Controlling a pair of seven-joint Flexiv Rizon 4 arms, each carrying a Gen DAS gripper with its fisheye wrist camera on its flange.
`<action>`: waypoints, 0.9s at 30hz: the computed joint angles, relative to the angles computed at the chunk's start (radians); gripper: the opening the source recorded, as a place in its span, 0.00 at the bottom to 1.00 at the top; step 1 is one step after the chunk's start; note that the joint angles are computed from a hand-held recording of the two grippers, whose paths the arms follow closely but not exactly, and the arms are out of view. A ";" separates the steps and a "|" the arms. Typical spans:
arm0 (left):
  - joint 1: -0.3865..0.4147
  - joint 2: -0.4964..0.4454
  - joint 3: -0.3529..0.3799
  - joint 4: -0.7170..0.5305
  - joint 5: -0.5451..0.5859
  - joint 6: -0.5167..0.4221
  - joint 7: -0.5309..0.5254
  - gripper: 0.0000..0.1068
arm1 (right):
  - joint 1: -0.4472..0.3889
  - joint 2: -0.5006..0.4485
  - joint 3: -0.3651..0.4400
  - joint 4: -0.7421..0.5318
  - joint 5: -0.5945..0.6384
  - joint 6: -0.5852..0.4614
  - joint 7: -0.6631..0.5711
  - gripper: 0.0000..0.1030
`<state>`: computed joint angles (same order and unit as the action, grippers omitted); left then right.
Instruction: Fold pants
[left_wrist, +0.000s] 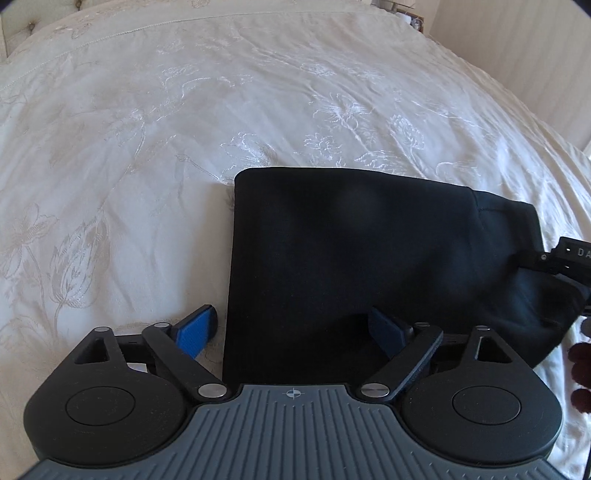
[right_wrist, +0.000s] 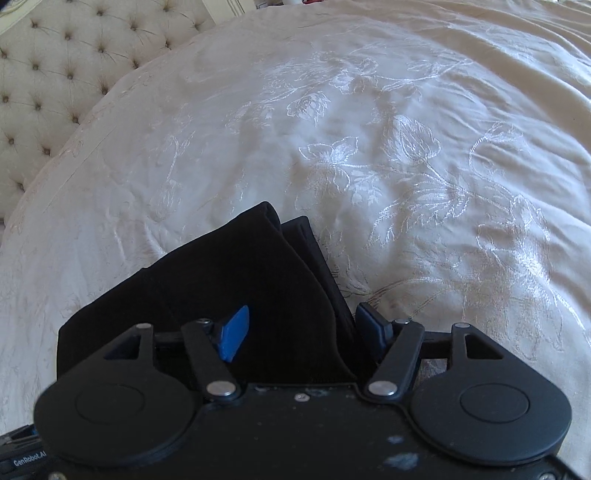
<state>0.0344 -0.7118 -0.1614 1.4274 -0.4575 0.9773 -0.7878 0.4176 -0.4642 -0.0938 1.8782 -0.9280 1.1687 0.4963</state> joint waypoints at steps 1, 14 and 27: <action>0.000 -0.005 0.000 -0.006 -0.003 -0.007 -0.007 0.88 | 0.000 -0.002 -0.005 0.002 -0.005 0.011 0.016 0.69; -0.013 -0.055 -0.002 -0.078 0.013 -0.032 -0.034 0.96 | 0.008 -0.017 -0.021 -0.006 -0.041 0.025 0.057 0.77; -0.002 -0.075 0.001 -0.155 0.019 -0.174 -0.041 0.82 | -0.008 -0.016 0.006 -0.013 0.063 0.043 -0.070 0.67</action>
<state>0.0326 -0.7872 -0.1607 1.2728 -0.4387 0.8030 -0.8289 0.4100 -0.4798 -0.0876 1.8648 -0.8646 1.2117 0.4258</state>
